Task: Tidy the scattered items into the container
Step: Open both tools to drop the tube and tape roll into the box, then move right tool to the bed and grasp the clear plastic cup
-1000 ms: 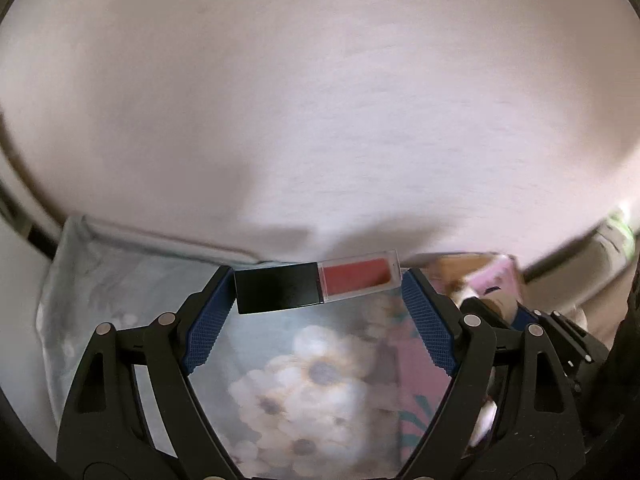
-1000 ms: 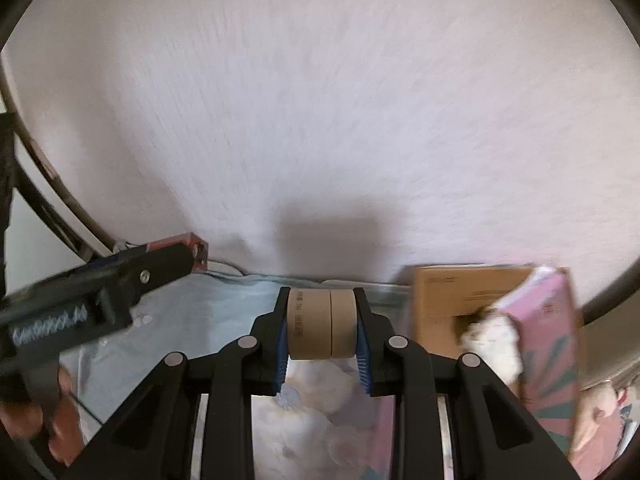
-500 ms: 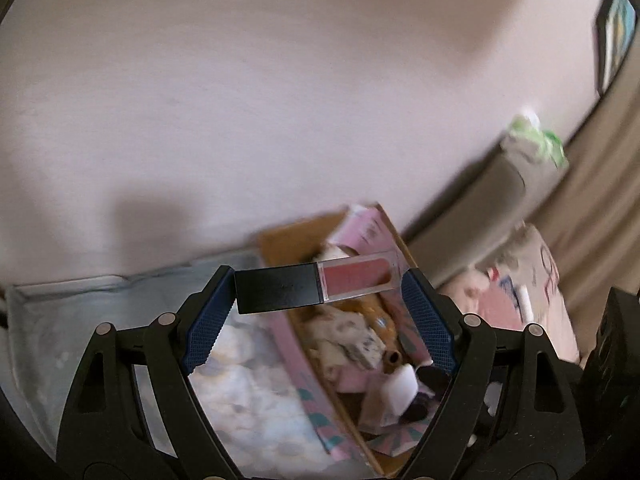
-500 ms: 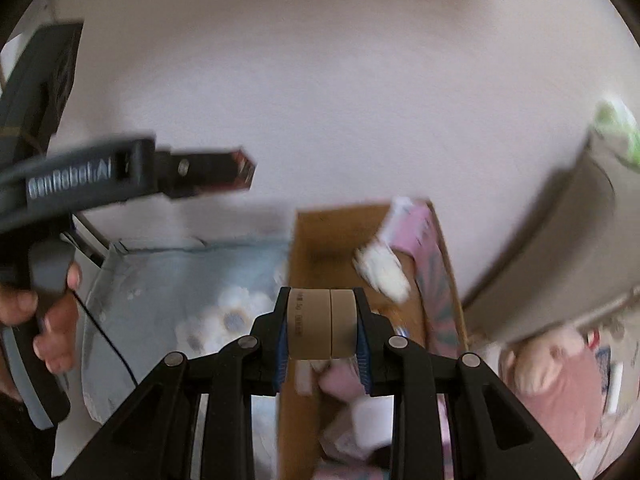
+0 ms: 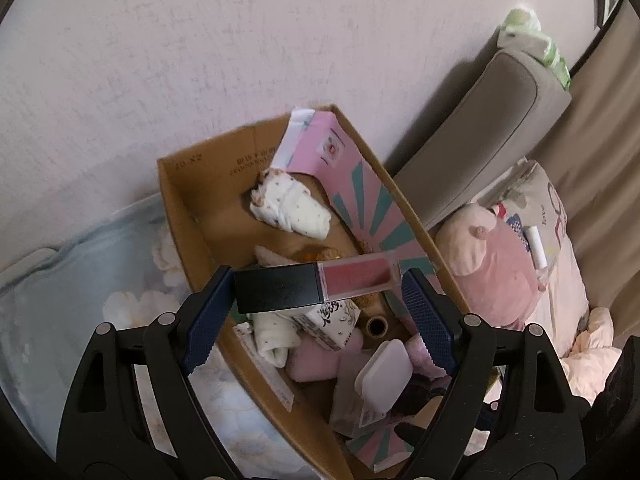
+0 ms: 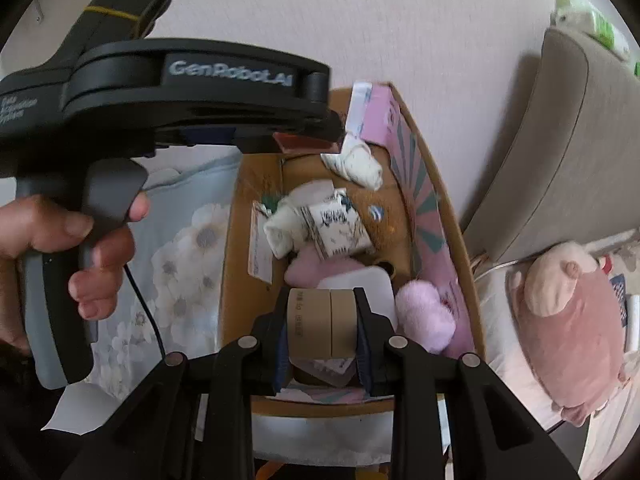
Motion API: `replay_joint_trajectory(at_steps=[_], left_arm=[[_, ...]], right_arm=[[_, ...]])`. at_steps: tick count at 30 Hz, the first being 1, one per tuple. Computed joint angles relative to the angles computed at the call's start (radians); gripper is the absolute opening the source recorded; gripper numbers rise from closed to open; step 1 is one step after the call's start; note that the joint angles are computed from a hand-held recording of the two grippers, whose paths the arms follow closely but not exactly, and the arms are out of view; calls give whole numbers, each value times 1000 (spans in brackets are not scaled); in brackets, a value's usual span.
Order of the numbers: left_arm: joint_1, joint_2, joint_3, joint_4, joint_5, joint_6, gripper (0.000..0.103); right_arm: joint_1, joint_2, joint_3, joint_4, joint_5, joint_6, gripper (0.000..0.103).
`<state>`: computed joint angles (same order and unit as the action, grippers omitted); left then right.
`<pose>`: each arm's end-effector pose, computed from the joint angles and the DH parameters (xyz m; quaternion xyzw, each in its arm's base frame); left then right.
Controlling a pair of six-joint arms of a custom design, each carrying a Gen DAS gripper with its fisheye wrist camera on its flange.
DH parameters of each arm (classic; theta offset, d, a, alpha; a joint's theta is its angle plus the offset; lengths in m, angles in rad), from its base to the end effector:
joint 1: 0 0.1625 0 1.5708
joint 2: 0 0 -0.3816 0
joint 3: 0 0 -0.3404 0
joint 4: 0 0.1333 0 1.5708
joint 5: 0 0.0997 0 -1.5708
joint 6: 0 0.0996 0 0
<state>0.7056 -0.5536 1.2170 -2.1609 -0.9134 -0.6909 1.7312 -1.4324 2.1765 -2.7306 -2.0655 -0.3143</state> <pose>-0.3966 -0.5930 0.0676 0.0941 0.9412 -0.2017 0.2541 0.1535 -0.4104 0.2700 0.1740 -0.9340 0.1811 0.2542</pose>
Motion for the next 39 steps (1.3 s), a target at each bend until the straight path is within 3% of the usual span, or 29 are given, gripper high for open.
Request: replay_joint_trajectory(at_steps=[6,8,9,10,11,15,19,23,31,39], left_arm=[[5,8,-13,-1,-6,-14,83],[10,3,-12,-10,-27,-32,91],[11,4,-22,10,-31,-44,102],[10,3,-26,23,-32,-47,103],[7,-1,-26,30,-27,-42,103],[-8,-26,-18,54,-1,-41,103],[-21,-83,44,-1,3,-33,103],[-45,-157,120,-34,45,-27,103],[-84,-356,300,-18,165,-104,103],[-90,-577,510,-45,227,-161,103]], right_arm=[[-28,8,-3,-9,29,-25,26],[-20,15,-3,-31,25,-34,28],[-21,19,-5,-33,26,-35,44],[-17,16,-15,-8,31,-22,67],[-17,19,-20,0,33,-15,72],[-15,12,-11,-33,38,6,73],[17,15,-13,-60,-7,3,73],[45,16,-12,-80,-4,22,73],[142,56,-10,-156,-37,74,73],[263,191,-11,-324,-54,93,73]])
